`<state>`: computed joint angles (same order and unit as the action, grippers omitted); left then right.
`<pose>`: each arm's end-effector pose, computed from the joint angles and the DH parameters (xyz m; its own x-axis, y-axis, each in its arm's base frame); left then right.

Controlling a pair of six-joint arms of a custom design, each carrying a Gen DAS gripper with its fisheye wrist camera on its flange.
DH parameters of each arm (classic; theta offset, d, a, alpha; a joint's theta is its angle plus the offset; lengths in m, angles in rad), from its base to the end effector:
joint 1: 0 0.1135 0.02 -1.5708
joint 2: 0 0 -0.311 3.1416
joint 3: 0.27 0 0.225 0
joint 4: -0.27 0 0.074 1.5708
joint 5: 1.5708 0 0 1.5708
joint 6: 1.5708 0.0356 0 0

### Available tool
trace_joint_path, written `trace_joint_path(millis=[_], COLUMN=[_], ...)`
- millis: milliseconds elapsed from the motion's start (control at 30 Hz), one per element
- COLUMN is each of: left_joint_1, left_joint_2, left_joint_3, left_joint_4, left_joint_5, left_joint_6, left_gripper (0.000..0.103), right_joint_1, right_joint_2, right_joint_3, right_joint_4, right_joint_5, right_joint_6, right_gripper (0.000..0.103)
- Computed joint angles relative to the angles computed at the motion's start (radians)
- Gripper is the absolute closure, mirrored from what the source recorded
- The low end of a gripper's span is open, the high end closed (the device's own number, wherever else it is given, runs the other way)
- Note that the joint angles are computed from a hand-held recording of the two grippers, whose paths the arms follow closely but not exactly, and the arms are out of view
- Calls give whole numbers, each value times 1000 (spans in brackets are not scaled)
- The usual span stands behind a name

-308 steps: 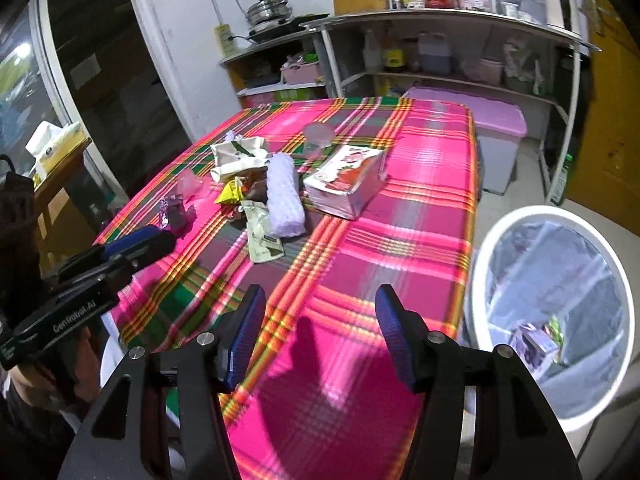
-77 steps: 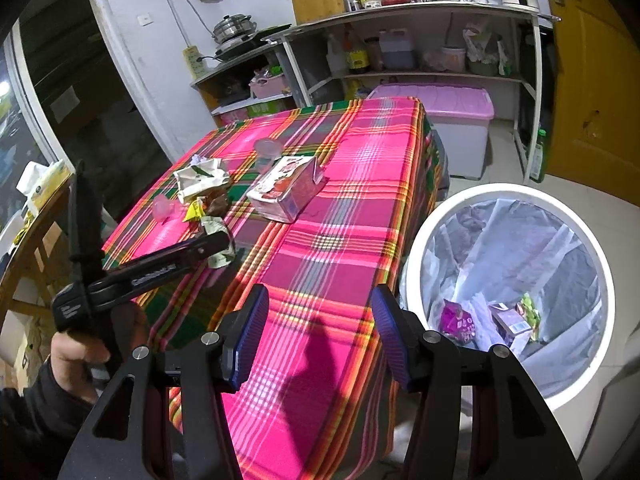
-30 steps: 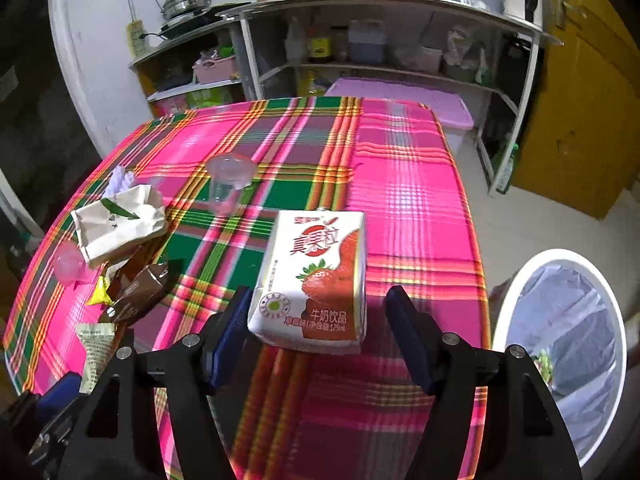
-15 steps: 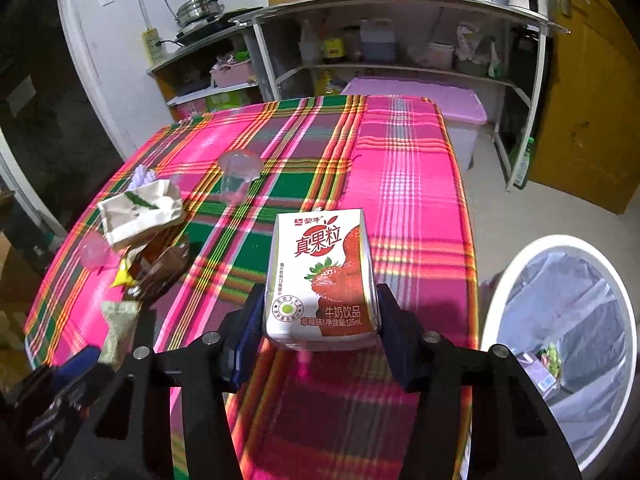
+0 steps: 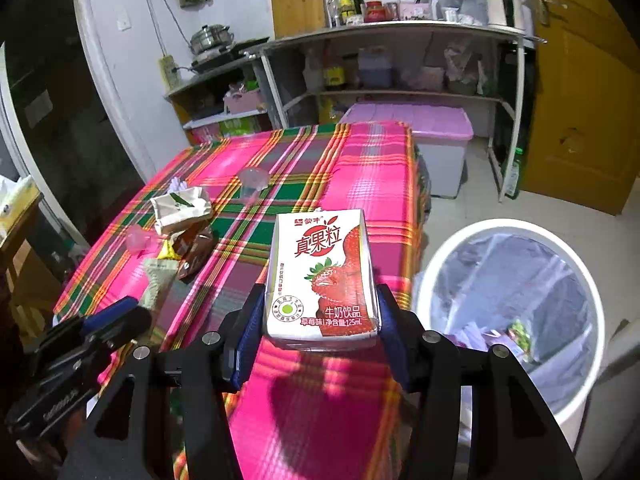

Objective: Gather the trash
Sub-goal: 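Carry the wrapper and juice carton with both grippers over the trash bin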

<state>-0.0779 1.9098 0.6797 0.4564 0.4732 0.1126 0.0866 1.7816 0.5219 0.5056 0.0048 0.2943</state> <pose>0.3258 -0.0417 0.1486 -0.6479 0.1509 -0.7466 0.4701 0.8505 -0.2361 0.2874 0.0248 0.1545 -0.6768 0.2324 -0.6985 0.1184 0.9709 0.2083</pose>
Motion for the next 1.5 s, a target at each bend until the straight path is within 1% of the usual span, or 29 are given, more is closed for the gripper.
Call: trace_joint_path(millis=[200, 367, 533, 800, 967, 1133, 1500], left_joint_1=[-54, -103, -156, -234, -282, -330, -425], left_joint_2=[-77, -125, -156, -176, -162, -136, -45], left_joint_3=[-49, -80, -97, -91, -73, -45, 53], left_joint_4=[4, 5, 0, -13, -20, -29, -55], left_joint_5=[-12, -24, -37, -64, -82, -100, -134], left_joint_6=[-9, -19, -29, -40, -49, -56, -62], left_gripper=[79, 79, 79, 79, 79, 79, 79], right_joint_1=[-23, -50, -81, -158, -232, -312, -477], right_joint_2=[-120, -218, -297, -364, -384, -367, -260], right_joint_3=[-108, -178, -225, -268, -290, -301, -319], right_joint_4=[27, 24, 10, 2, 0, 17, 97], right_joint_5=[3, 5, -1, -38, -74, -120, -212], right_joint_6=[-6, -16, -26, -48, -70, -98, -146], right_gripper=[49, 49, 49, 49, 49, 49, 49])
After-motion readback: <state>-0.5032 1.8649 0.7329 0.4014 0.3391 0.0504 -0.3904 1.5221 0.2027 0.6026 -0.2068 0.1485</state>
